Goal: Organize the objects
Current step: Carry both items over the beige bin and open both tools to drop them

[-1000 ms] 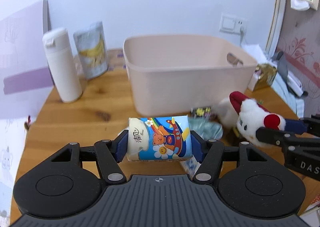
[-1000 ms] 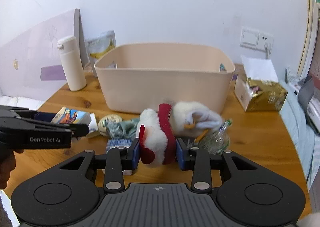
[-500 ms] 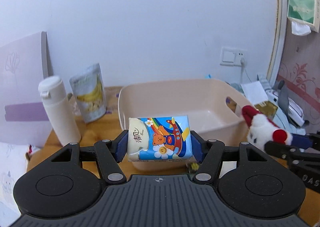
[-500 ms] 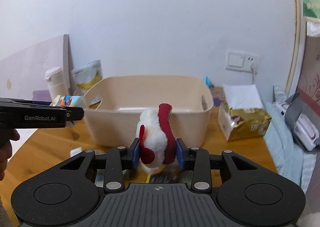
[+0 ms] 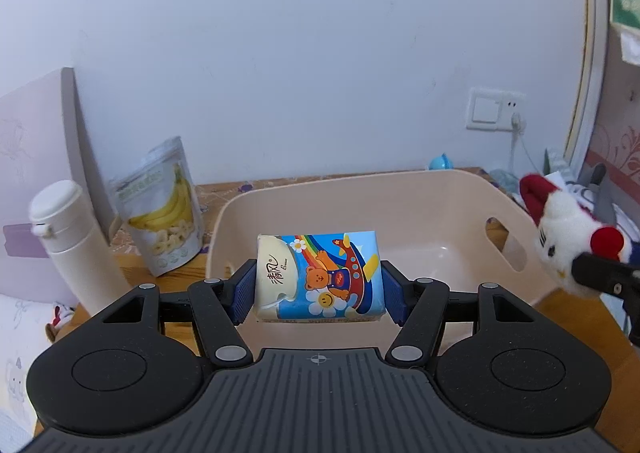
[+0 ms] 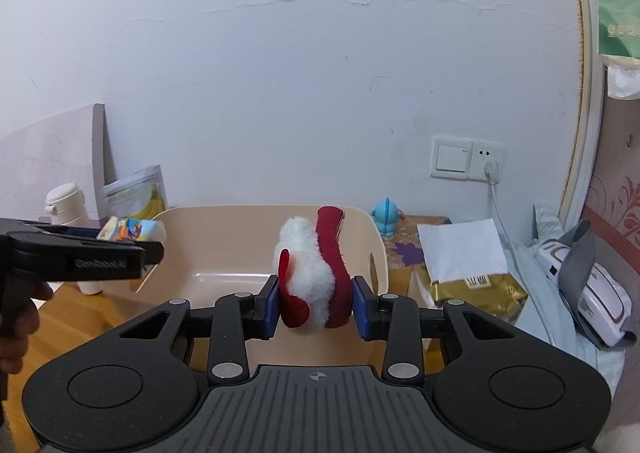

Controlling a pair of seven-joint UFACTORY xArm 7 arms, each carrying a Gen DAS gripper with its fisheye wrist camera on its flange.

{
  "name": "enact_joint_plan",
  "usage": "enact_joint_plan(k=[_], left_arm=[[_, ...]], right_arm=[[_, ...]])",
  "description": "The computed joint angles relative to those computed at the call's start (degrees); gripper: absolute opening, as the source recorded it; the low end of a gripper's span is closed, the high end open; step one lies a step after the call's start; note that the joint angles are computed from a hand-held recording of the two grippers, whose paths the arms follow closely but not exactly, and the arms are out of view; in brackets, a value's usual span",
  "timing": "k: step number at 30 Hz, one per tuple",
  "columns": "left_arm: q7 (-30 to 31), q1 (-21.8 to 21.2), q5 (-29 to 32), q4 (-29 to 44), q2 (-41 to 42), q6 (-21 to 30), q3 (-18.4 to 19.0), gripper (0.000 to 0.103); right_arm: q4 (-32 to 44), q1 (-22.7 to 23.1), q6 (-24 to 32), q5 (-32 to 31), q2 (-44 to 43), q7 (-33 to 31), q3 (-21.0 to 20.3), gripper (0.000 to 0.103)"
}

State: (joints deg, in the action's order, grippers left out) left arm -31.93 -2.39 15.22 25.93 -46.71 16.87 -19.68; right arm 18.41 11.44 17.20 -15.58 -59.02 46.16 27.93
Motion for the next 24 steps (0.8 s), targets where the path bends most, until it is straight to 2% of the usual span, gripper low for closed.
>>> enact_joint_plan(k=[4, 11, 15, 20, 24], left_arm=[[-1.32, 2.42, 1.14, 2.63, 5.46, -0.7, -1.94, 0.064], [-4.08, 3.79, 3.41, 6.09, 12.44, 0.02, -2.43, 0.064], [-5.58, 3.96, 5.76, 7.35, 15.03, 1.47, -2.74, 0.064], [-4.77, 0.28, 5.01, 8.96, 19.12, 3.67, 0.8, 0.065], [-8.6, 1.67, 9.39, 9.13, 18.84, 4.77, -1.28, 0.072]], right_arm=[[1.34, -3.59, -4.52, -1.3, 4.81, -1.23, -0.21, 0.035], [3.81, -8.11, -9.39, -2.05, 12.52, -3.21, 0.58, 0.035], [4.97, -9.04, -9.8, -2.07, 15.97, -4.34, 0.68, 0.035], [5.79, -8.46, -8.73, -2.38, 19.09, -6.05, -0.11, 0.036], [6.15, -7.66, -7.79, -2.4, 20.27, -6.42, -0.75, 0.037]])
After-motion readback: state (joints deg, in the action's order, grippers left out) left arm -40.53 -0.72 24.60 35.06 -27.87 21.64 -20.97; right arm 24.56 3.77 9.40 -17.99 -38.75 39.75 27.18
